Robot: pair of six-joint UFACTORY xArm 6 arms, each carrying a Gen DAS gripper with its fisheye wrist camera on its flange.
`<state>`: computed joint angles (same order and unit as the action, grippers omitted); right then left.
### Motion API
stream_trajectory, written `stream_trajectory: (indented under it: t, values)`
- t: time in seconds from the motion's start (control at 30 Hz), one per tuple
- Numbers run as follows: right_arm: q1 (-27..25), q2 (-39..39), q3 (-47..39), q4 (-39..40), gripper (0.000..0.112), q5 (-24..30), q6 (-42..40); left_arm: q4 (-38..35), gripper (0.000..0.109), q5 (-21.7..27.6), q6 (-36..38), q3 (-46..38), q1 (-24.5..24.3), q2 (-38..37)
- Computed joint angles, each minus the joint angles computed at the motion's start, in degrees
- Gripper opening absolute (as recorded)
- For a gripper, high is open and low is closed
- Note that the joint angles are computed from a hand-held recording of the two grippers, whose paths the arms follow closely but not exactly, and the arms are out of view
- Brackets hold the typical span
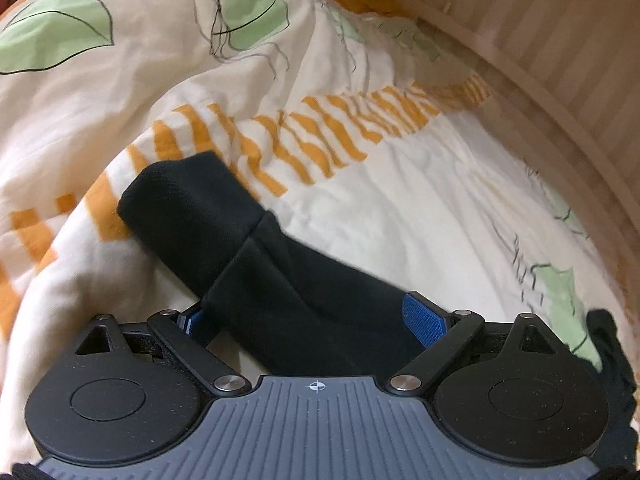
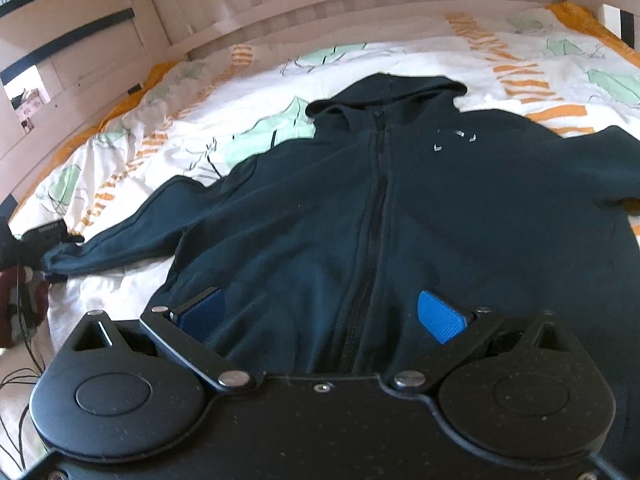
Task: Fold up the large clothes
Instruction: 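Close the left tool on the sleeve cuff and lift it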
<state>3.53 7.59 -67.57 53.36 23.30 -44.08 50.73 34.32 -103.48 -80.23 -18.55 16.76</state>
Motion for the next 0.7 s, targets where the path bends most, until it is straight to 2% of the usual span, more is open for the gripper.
stream_trajectory:
  t: [0.1,0.13,0.17,0.2,0.27,0.33,0.4,0.43,0.5,0.57,0.67,0.7]
  values:
    - [0.17,0.59,-0.15,-2.31,0.102,0.5,2.66,1.28,0.092,0.05,-2.53,-0.15,0.23,-0.12]
    - [0.19,0.71,-0.14,-2.88,0.102,0.69,3.2,1.43,0.086,0.29,-3.01,-0.34,0.33,-0.14]
    - [0.2,0.76,-0.09,-3.38,0.102,0.9,3.56,1.04,0.07,0.84,-2.55,-0.53,0.36,-0.28]
    - [0.26,0.86,-0.13,-4.04,0.102,1.06,3.95,0.24,0.061,1.62,-1.62,-0.77,0.32,-0.34]
    - [0.42,1.33,-0.64,-5.48,0.102,1.45,4.45,0.04,0.023,3.07,-1.63,-0.43,0.07,-1.0]
    - [0.78,1.82,-1.35,-6.24,0.102,1.61,3.83,2.69,0.018,2.36,-5.61,1.13,0.02,-2.4]
    - [1.51,2.69,-2.49,-6.52,0.096,0.86,2.36,5.79,0.015,0.49,-7.65,2.06,0.07,-3.45]
    - [1.92,3.26,-3.23,-6.75,0.088,0.44,1.48,6.75,0.015,0.22,-7.3,1.95,-0.02,-3.6]
    - [2.61,4.94,-5.48,-7.24,0.08,0.5,0.43,8.64,0.014,0.06,-5.73,1.42,-0.53,-4.19]
    - [3.26,7.48,-8.88,-7.93,0.06,1.29,0.09,10.77,0.014,-0.74,-4.7,0.83,-0.82,-4.94]
    - [4.47,12.26,-15.22,-7.65,0.043,2.03,-0.41,12.92,0.014,-2.1,-4.31,-0.21,-0.93,-5.83]
    - [4.88,14.46,-18.28,-7.31,0.04,2.75,-0.35,13.15,0.014,-2.8,-3.77,-0.84,-0.88,-5.79]
